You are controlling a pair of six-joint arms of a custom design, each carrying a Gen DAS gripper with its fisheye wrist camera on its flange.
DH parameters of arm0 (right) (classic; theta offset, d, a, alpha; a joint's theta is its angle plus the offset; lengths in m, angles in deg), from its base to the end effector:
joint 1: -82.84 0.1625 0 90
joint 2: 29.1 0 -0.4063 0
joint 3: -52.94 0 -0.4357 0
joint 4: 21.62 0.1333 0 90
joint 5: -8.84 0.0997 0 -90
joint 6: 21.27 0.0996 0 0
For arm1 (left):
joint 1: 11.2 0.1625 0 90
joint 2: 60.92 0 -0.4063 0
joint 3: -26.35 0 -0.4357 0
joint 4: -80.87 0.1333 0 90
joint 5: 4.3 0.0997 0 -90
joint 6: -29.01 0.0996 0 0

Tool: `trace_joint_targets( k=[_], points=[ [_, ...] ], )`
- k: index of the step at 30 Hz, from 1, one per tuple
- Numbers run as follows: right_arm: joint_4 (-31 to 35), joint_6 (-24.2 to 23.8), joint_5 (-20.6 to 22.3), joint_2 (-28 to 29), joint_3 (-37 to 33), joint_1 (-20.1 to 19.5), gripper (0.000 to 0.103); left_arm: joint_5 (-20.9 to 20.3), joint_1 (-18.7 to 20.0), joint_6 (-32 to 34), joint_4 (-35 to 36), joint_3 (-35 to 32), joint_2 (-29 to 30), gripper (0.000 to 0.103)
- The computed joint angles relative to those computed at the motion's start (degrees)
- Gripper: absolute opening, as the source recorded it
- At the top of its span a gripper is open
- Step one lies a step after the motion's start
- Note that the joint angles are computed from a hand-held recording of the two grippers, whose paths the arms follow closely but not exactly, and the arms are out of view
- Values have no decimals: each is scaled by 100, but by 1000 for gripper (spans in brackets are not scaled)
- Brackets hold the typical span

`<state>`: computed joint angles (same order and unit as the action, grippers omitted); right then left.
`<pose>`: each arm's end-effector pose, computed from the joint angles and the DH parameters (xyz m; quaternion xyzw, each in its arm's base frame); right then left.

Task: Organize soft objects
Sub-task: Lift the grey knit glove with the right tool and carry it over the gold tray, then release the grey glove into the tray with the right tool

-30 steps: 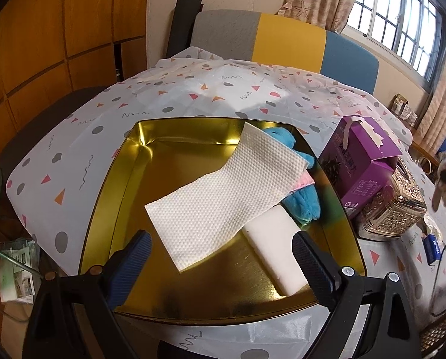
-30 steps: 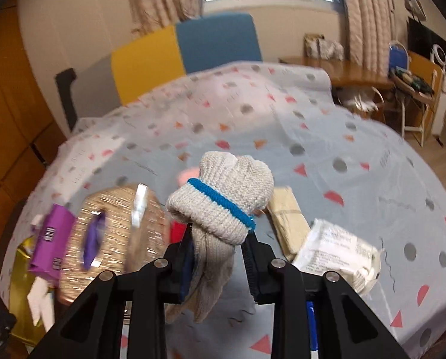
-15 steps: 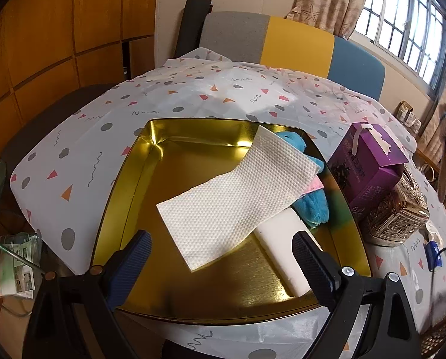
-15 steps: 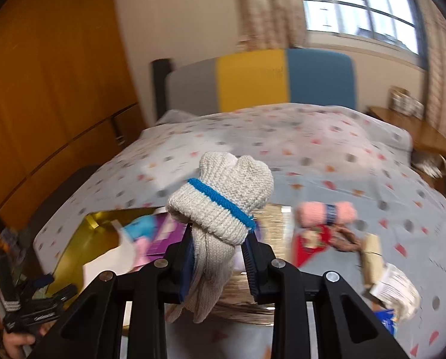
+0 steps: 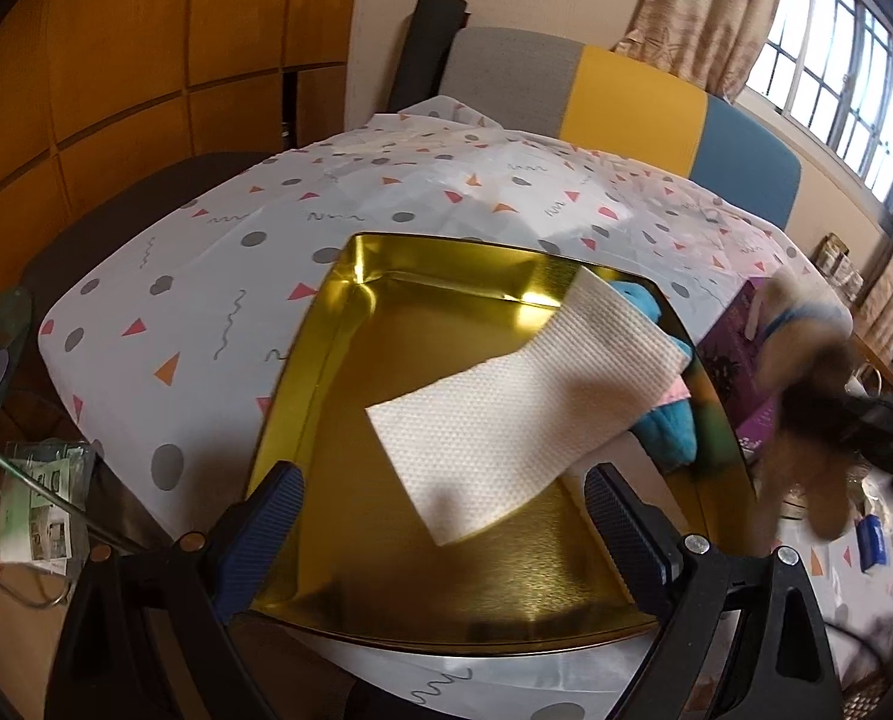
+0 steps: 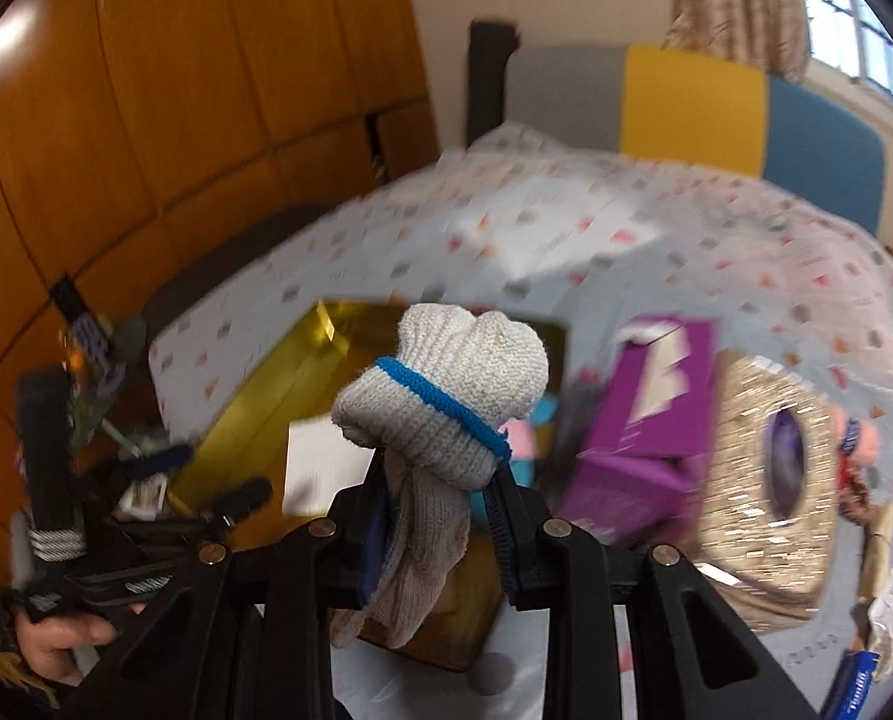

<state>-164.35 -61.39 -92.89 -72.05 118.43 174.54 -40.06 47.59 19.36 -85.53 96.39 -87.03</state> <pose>0.1378 -0.8313 0.2382 0.3179 -0.9067 0.2122 0.1784 -0.2283 -0.7900 0.0434 0.0346 0.8633 -0.3860 0.3233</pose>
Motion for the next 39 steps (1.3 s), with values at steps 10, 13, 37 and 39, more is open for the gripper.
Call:
trace_joint_targets(
  k=[10,13,37,39],
  points=[
    [437,-11,-1149,846,-656,-29,33,82,39,-110,45,38,-39,95],
    [379,-61,-1225,887,-680,-54,38,92,29,-73,41,28,-33,95],
    [-881,-325,228,-372,554,-116,45,159,-207,601,-111,-187,138,95],
    [-968,-252,282,-429,558,-151,44,163,-230,675,-113,-225,168,95]
  ],
)
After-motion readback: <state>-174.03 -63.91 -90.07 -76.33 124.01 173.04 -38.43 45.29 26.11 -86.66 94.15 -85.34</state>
